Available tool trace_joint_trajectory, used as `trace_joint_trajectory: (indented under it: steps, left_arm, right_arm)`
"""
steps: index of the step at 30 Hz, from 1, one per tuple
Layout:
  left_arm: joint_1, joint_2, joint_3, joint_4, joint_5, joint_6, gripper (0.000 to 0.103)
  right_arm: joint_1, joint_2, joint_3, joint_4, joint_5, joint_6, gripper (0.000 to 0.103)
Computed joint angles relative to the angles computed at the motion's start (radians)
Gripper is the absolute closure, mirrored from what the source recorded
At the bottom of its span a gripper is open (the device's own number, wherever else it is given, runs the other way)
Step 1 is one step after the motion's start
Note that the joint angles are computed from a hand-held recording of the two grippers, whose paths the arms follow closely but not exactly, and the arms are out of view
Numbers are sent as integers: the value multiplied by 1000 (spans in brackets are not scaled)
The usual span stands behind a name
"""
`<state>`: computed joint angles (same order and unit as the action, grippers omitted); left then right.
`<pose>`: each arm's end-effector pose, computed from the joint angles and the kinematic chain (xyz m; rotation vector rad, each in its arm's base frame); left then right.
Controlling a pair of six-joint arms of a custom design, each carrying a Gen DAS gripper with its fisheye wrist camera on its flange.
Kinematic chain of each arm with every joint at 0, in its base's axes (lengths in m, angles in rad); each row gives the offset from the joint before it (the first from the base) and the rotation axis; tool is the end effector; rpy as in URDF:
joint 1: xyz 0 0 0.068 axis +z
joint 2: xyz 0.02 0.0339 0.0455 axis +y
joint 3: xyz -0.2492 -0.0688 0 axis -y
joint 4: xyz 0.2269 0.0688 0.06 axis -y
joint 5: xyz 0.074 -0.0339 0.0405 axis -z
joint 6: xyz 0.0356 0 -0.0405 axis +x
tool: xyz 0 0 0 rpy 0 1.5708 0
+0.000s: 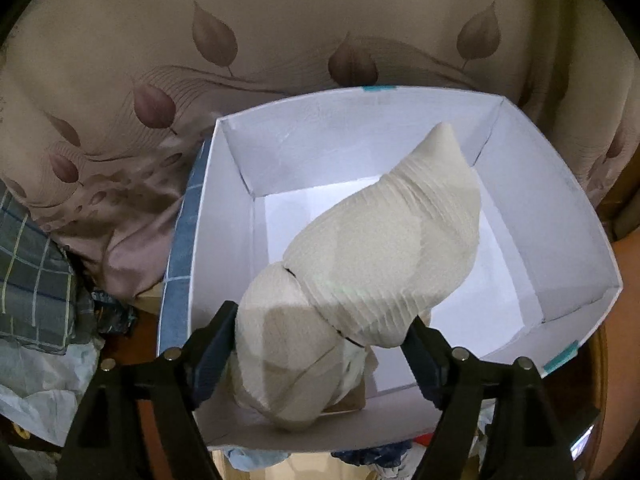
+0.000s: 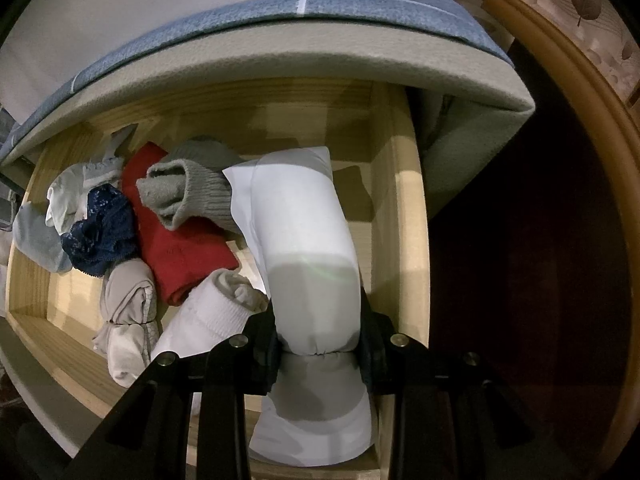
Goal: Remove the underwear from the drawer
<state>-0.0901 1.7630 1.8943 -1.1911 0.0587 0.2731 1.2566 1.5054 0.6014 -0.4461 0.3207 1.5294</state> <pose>0.3367 -0.0325 0.3518 0.4944 2.5807 -0.0141 0.0771 0.2008 0.1158 0.4273 2.7469 0.2236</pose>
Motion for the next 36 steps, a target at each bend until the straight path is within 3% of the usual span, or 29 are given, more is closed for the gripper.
trace_joint_trajectory:
  steps: [8, 21, 26, 30, 36]
  left_arm:
    - [103, 16, 145, -168, 185, 60, 20]
    - [153, 75, 317, -298, 269, 46, 19]
    - [248, -41, 276, -276, 256, 164, 19]
    - [351, -134, 208, -262, 276, 287, 19]
    - [491, -336, -170, -131, 267, 462, 19]
  right_arm:
    - [24, 39, 71, -85, 30, 12, 75]
    - [25, 47, 86, -96, 32, 8, 75]
    - [47, 6, 92, -149, 61, 44, 76]
    - [86, -129, 106, -258, 107, 108, 76]
    - [141, -308, 117, -362, 57, 182, 77]
